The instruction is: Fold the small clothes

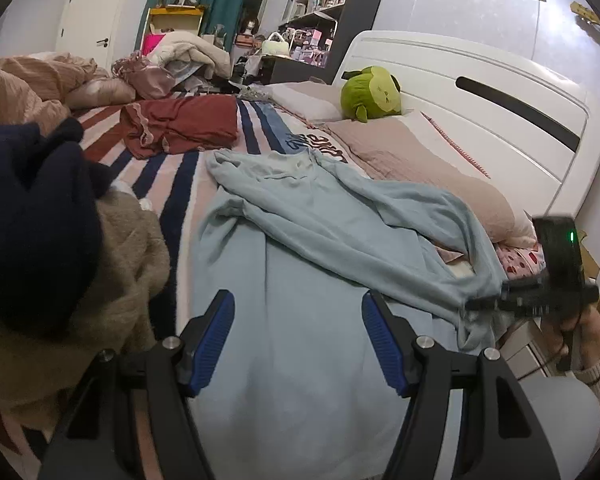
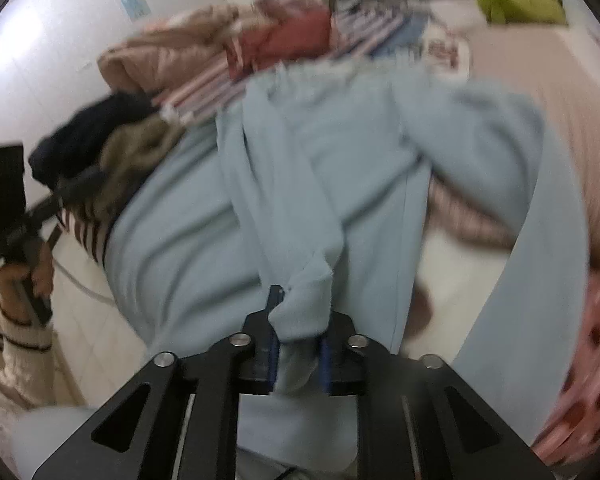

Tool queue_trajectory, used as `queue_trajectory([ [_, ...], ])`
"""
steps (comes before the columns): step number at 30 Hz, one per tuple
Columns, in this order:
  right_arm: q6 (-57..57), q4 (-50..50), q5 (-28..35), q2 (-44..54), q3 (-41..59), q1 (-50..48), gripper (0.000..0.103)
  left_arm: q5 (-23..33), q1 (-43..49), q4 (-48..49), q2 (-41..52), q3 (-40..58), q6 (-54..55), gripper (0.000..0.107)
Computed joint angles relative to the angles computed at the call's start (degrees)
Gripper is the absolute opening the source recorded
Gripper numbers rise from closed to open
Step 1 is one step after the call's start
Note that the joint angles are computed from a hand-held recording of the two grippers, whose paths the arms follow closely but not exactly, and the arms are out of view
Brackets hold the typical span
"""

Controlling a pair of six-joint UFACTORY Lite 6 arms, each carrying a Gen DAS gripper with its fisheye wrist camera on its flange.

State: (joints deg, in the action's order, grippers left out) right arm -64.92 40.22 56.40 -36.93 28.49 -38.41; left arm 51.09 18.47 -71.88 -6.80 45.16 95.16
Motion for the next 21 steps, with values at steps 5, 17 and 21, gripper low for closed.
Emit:
queue_trajectory([
  [5,-3.98,4.20,1.86,-0.81,4.35,-5.49,0.062,-2.14,-2.73,-0.68,3.12,2.69,-1.84,0.066],
  [17,-2.02,9.56,-11.40,52.00,46.89,23.54,0.055,-12.59,-18.03,1.07,32.53,31.70,-21.65,0.068],
  [21,-0.54,9.83,-7.90,68.70,64.31,26.47,0.051,-15.64,-19.02,5.11,44.05,44.50,-32.84,0.062],
])
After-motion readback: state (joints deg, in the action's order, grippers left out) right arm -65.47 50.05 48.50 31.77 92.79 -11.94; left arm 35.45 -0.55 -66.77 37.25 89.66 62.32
